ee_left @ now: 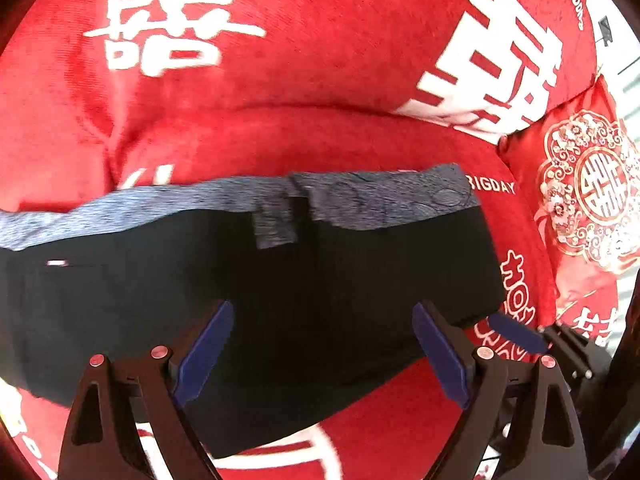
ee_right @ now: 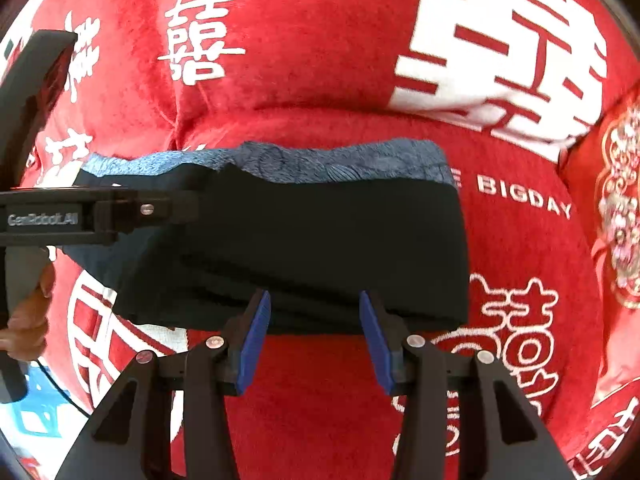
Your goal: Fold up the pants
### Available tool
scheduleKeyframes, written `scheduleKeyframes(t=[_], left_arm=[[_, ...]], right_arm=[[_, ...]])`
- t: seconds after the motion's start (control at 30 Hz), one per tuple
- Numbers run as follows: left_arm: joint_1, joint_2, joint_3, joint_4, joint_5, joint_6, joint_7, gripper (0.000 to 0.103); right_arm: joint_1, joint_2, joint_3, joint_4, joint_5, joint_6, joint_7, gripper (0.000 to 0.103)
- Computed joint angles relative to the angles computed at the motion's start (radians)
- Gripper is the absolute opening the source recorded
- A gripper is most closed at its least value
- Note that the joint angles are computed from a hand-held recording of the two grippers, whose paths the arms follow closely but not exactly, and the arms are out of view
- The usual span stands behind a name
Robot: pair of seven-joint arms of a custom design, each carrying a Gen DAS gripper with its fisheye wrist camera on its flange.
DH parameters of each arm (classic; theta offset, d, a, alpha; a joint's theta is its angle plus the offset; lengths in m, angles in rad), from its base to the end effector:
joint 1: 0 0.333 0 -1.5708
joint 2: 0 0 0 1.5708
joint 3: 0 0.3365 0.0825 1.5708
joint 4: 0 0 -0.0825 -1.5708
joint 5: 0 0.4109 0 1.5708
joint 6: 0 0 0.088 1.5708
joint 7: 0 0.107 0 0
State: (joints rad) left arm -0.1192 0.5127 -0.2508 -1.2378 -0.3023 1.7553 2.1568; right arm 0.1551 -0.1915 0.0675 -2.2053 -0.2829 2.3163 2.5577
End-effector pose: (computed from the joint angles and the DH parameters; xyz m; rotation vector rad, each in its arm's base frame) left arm 0.6988 -0.2525 0.5029 0.9797 -2.6811 0.4928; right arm 0.5273 0.1155 0.5020 -1.3317 2.5322 -0.4310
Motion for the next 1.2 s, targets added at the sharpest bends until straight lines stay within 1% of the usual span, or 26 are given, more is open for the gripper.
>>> scheduleKeyframes(t=[0.03, 0.1, 0.13, 0.23, 0.27, 0.33, 0.43, 0.5, 0.57, 0.6, 0.63, 0.73, 0.83, 0.93, 1.0, 1.1, 1.2], left_arm=[[-0.001, 0.002, -0.001, 0.002, -0.001, -0.009, -0.004, 0.091], [-0.007, 0.016, -0.006, 0.014, -0.004, -0.024, -0.009, 0.079], [-0.01, 0.021, -0.005, 0.023, 0.004, -0.042, -0.008, 0.072], [-0.031, 0.045, 0.001, 0.055, 0.04, -0.085, -0.025, 0.07], [-0.033, 0.054, 0.002, 0.068, 0.044, -0.104, -0.033, 0.06], [-0.038, 0.087, 0.003, 0.112, 0.049, -0.154, -0.057, 0.046], [-0.035, 0.107, 0.0, 0.148, 0.045, -0.187, -0.069, 0.02], [-0.017, 0.117, -0.01, 0.177, 0.011, -0.216, -0.072, 0.019], [-0.008, 0.1, -0.01, 0.167, 0.01, -0.209, -0.044, 0.017], [-0.008, 0.082, -0.004, 0.145, 0.024, -0.191, -0.026, 0.014], [-0.01, 0.067, 0.003, 0.122, 0.041, -0.175, -0.012, 0.008], [-0.022, 0.05, 0.028, 0.063, 0.099, -0.153, -0.027, 0.008], [-0.015, 0.017, 0.033, -0.024, 0.112, -0.089, -0.025, 0.008], [-0.005, 0.009, 0.032, -0.029, 0.091, -0.074, -0.064, 0.008], [-0.01, -0.025, 0.038, -0.067, 0.114, -0.016, -0.075, 0.008], [-0.006, -0.042, 0.034, -0.061, 0.111, 0.001, -0.08, 0.008], [-0.015, -0.048, 0.029, -0.052, 0.122, 0.04, -0.074, 0.008]], right_arm=[[0.001, -0.004, -0.004, -0.009, 0.013, 0.008, 0.0, 0.05], [0.0, -0.016, -0.009, -0.028, 0.038, 0.027, 0.003, 0.05], [-0.002, -0.023, -0.011, -0.041, 0.05, 0.039, 0.007, 0.05], [-0.009, -0.047, -0.015, -0.079, 0.08, 0.068, 0.018, 0.05], [-0.013, -0.054, -0.015, -0.087, 0.085, 0.072, 0.02, 0.05], [-0.019, -0.069, -0.017, -0.106, 0.097, 0.083, 0.021, 0.049], [-0.027, -0.088, -0.021, -0.13, 0.118, 0.099, 0.014, 0.046], [-0.032, -0.101, -0.026, -0.141, 0.139, 0.105, 0.007, 0.042], [-0.038, -0.116, -0.025, -0.149, 0.151, 0.109, 0.006, 0.041], [-0.041, -0.122, -0.024, -0.151, 0.153, 0.109, 0.004, 0.041], [-0.042, -0.127, -0.024, -0.153, 0.158, 0.109, 0.0, 0.041], [-0.041, -0.129, -0.025, -0.16, 0.178, 0.115, -0.021, 0.041], [-0.037, -0.121, -0.029, -0.162, 0.205, 0.119, -0.043, 0.041], [-0.056, -0.134, -0.018, -0.169, 0.172, 0.125, -0.028, 0.041], [-0.077, -0.148, -0.013, -0.174, 0.136, 0.124, -0.004, 0.041], [-0.106, -0.164, -0.027, -0.185, 0.125, 0.119, 0.02, 0.041], [-0.136, -0.168, -0.04, -0.192, 0.114, 0.121, 0.042, 0.041]])
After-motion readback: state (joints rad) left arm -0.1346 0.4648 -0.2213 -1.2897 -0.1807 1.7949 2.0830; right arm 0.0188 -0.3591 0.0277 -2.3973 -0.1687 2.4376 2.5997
